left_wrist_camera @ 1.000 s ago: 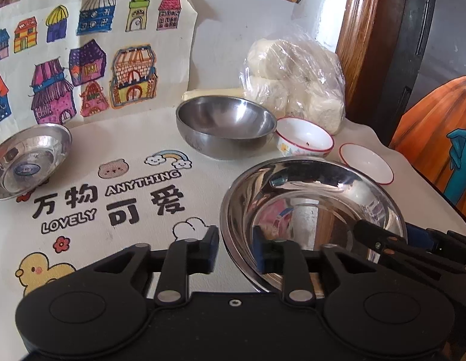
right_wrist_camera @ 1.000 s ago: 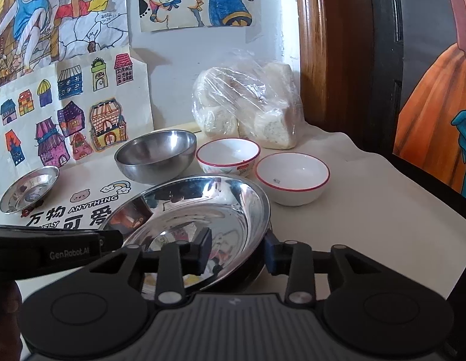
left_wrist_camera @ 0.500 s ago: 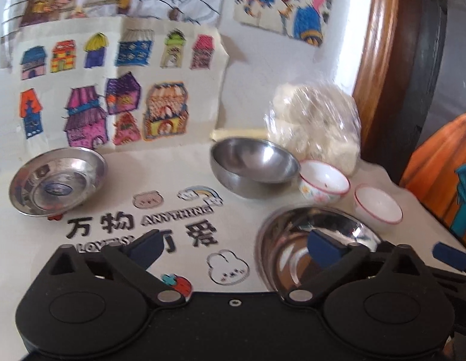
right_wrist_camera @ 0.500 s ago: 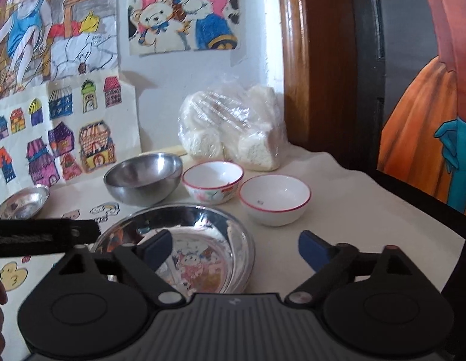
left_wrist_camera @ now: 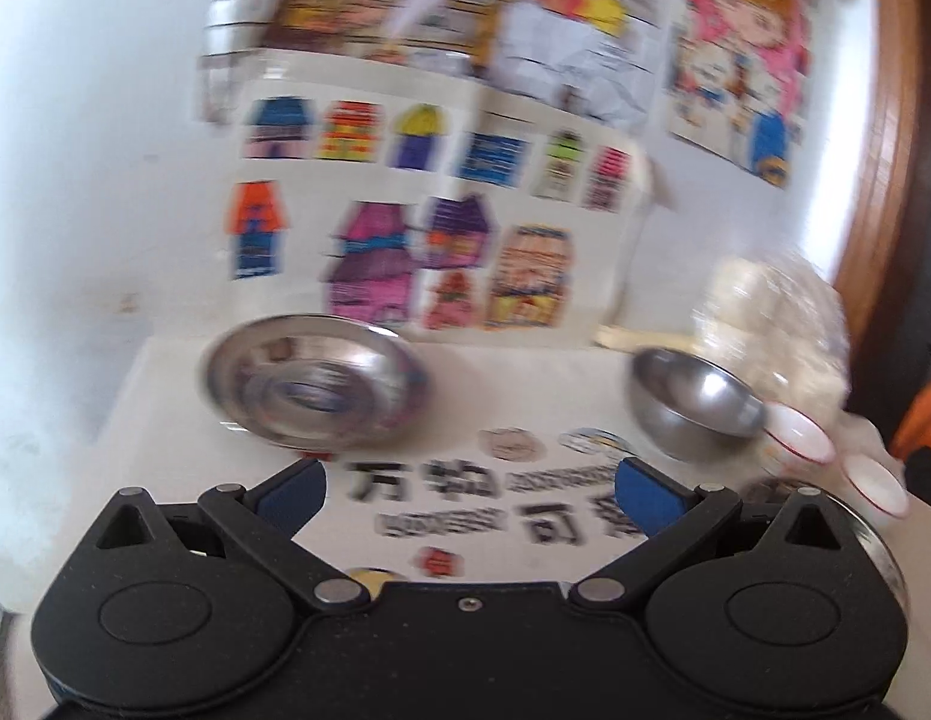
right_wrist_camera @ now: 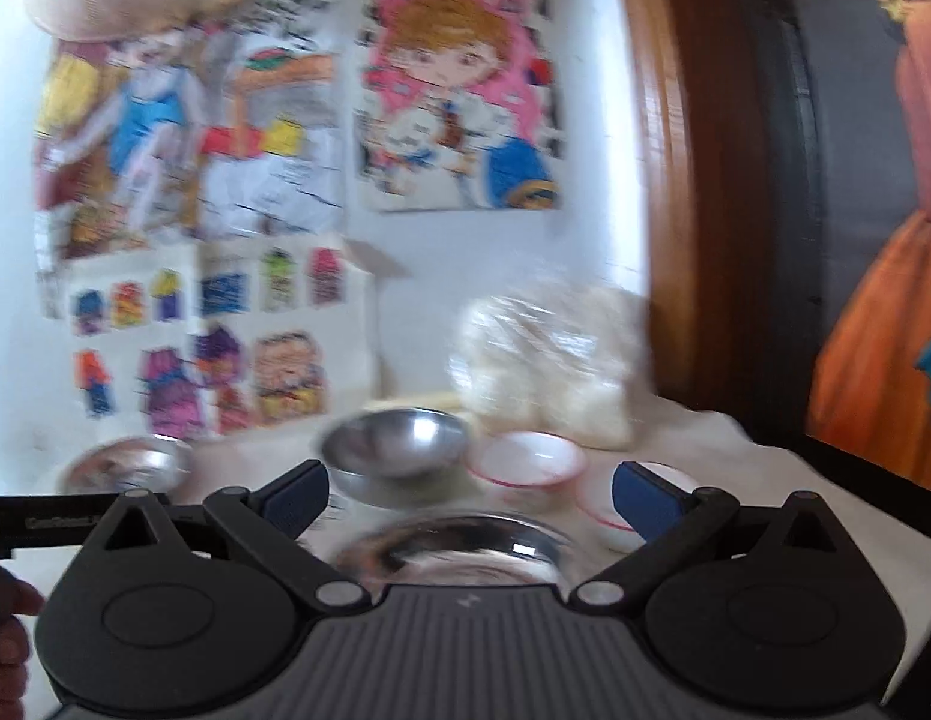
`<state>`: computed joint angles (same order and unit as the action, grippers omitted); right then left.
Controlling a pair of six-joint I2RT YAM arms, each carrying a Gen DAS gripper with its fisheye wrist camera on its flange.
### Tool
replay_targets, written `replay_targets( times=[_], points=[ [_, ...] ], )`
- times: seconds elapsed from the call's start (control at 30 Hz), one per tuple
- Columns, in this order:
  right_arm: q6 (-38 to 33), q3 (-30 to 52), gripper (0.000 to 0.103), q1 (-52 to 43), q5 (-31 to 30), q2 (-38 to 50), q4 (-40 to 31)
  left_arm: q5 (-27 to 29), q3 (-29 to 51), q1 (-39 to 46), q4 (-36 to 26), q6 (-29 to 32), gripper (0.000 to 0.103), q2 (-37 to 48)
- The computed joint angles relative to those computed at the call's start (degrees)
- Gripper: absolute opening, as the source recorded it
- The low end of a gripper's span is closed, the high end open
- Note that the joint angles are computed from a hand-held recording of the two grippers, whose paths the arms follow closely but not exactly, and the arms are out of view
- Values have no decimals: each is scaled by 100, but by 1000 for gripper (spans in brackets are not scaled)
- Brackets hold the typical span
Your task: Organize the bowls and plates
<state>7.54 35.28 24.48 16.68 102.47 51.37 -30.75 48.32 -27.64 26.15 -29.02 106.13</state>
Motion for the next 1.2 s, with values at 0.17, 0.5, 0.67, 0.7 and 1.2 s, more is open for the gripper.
replay_targets(
  times=[0.17,0.5,0.67,0.7,1.2],
  points=[
    [64,397,103,321,-280,56,-391,-67,-459,538,-15,5,102,-417],
    [554,1793,103,800,-846,779,-1559,10,-293,1820,-587,351,102,-413],
    [755,2702,103,1008,-956,1393,-2205,447,-40,2216,-397,838,102,-152],
    [809,2893,103,1032,-971,1519,-2331,588,16,2287,-362,981,102,-103],
    [607,5923,94,1457,-1163,3612,-3718,2257,1333,3032,-605,1530,102,1035]
  ],
)
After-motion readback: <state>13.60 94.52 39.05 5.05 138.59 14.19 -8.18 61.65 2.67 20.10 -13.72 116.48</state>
